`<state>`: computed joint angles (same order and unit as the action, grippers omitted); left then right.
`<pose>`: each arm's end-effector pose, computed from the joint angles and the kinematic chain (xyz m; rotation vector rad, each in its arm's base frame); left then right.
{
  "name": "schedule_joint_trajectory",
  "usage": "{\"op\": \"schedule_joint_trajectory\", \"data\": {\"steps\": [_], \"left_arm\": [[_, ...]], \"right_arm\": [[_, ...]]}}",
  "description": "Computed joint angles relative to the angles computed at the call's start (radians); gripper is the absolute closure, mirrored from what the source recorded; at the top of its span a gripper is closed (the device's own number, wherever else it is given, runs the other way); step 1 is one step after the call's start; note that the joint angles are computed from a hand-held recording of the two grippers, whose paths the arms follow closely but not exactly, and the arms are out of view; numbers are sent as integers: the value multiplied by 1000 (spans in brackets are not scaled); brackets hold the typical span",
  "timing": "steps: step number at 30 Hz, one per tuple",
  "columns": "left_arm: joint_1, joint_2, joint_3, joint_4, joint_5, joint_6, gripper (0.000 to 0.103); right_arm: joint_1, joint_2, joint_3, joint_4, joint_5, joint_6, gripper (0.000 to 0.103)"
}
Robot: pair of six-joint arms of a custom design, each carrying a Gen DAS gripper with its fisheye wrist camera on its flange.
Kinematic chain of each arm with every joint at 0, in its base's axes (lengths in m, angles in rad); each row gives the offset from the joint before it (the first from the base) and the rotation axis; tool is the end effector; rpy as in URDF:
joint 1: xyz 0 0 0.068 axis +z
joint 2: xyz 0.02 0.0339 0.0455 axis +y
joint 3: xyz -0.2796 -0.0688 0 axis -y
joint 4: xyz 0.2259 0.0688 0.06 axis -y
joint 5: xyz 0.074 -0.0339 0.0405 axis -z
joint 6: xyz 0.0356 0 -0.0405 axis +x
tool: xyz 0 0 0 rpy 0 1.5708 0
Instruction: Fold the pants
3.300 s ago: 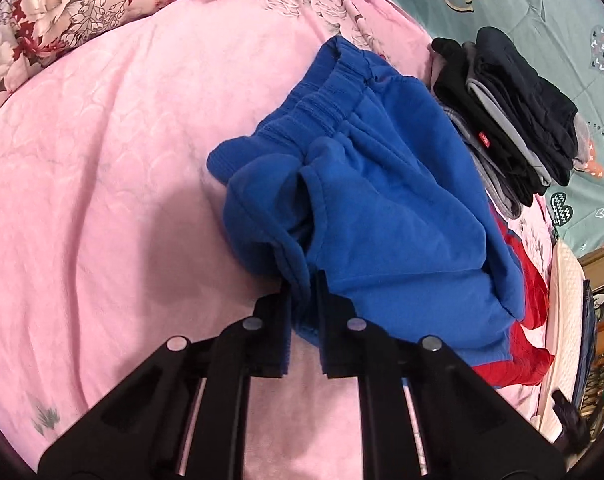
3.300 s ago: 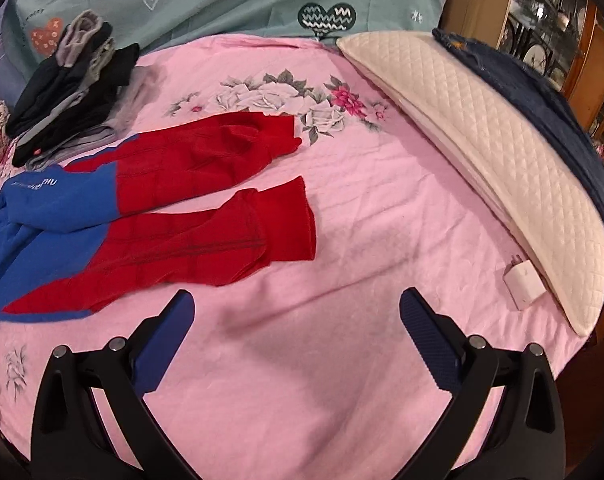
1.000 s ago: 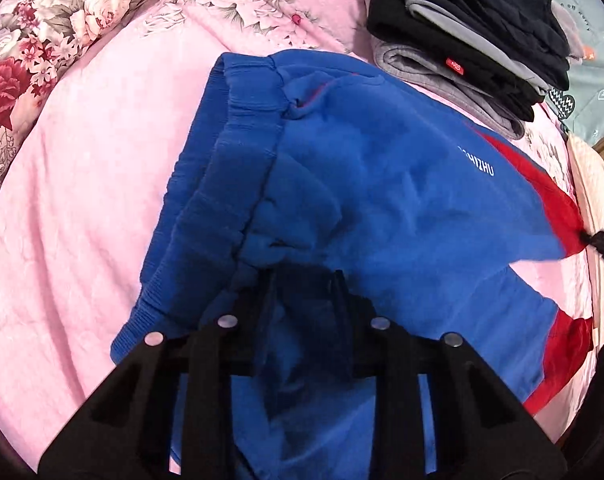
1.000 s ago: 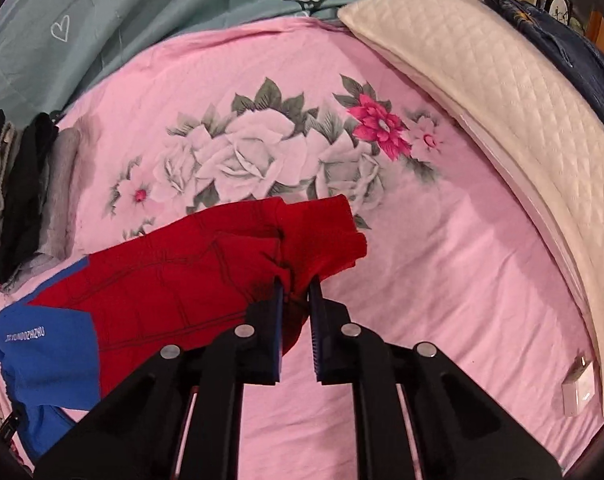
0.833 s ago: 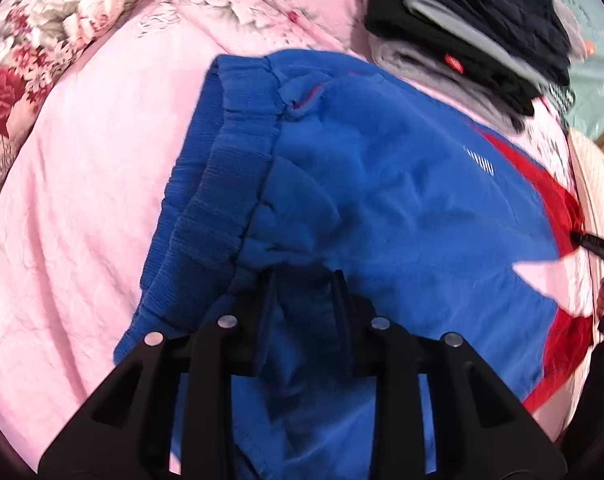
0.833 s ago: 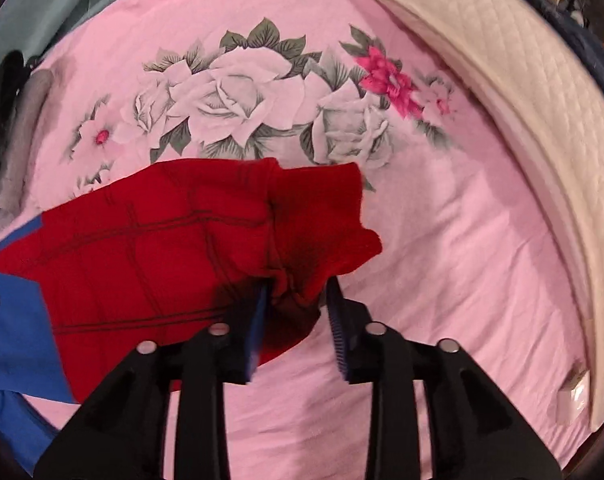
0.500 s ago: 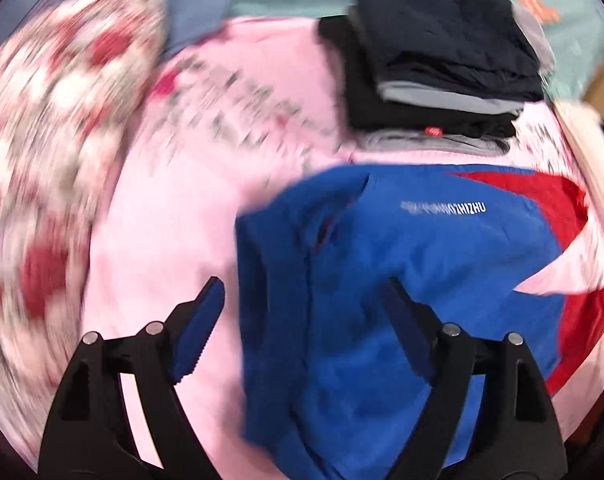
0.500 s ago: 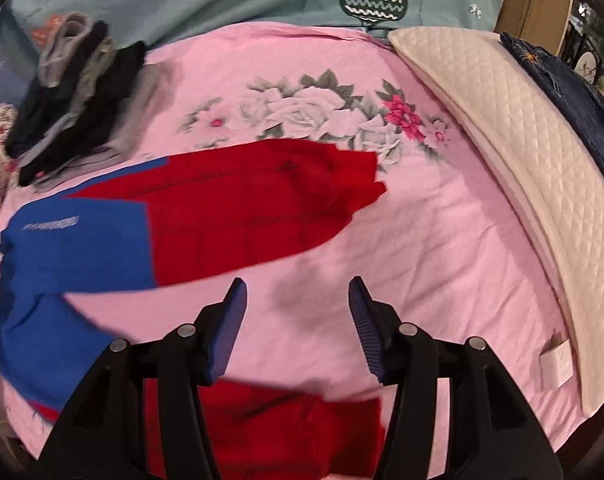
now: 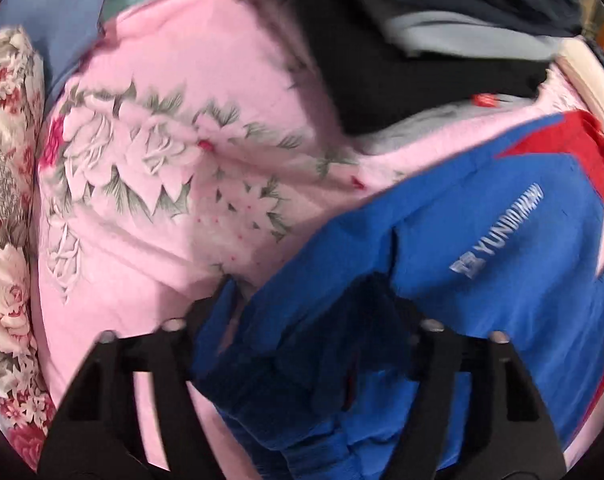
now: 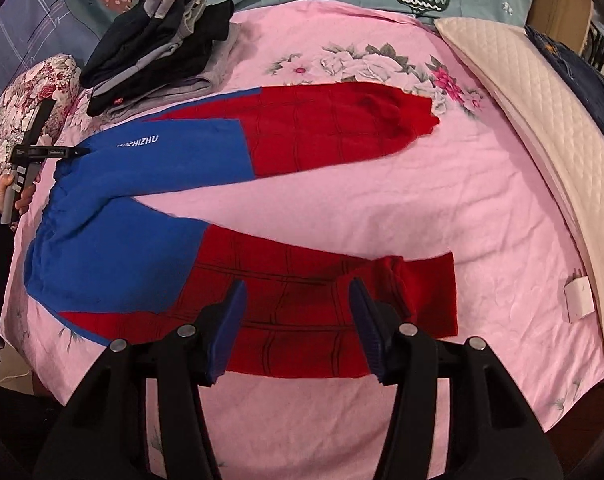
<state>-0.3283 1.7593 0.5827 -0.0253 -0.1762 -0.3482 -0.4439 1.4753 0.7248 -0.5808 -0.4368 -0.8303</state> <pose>0.2423 -0.0760 0.1009 -0.0723 2.7352 0.0586 0.2094 -0.0829 0.1784 -0.5844 2.6147 0.2861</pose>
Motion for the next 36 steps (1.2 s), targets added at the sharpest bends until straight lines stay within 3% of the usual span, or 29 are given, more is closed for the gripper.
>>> {"op": "schedule_joint_trajectory", "data": {"steps": [1, 3, 6, 10, 12, 16, 20, 27, 29, 30, 31, 33, 36], "left_arm": [[19, -25, -24, 17, 18, -5, 87], [68, -71, -84, 73, 67, -18, 91], [67, -113, -154, 131, 49, -35, 92], [-25, -203, -222, 153, -17, -91, 93], [-48, -300, -280, 157, -22, -123, 93], [-111, -373, -329, 168, -46, -181, 93], [-78, -388, -349, 203, -13, -147, 93], [-75, -384, -392, 280, 12, -136, 93], [-63, -348, -390, 298, 16, -131, 93], [-68, -341, -388, 296, 9, -135, 93], [-72, -339, -387, 295, 4, -138, 93], [-76, -341, -368, 267, -25, -142, 93], [-26, -288, -301, 219, -58, -130, 93]], "right_arm": [[37, -11, -2, 12, -3, 18, 49], [132, -32, -17, 58, 2, 69, 49], [290, -27, -22, 112, -12, 126, 49], [621, 60, 43, 210, -9, 160, 49], [780, 128, 115, 227, 34, 149, 49], [1032, 392, 392, 172, 157, 132, 49], [1101, 629, 679, 85, 223, 180, 49], [1119, 826, 955, -72, 293, 131, 49], [1122, 860, 993, -106, 313, 106, 56], [1118, 863, 998, -126, 293, 83, 85], [1115, 855, 996, -148, 265, 59, 97], [1122, 787, 890, -35, 289, 31, 97], [1120, 746, 848, 79, 301, 85, 97]]}}
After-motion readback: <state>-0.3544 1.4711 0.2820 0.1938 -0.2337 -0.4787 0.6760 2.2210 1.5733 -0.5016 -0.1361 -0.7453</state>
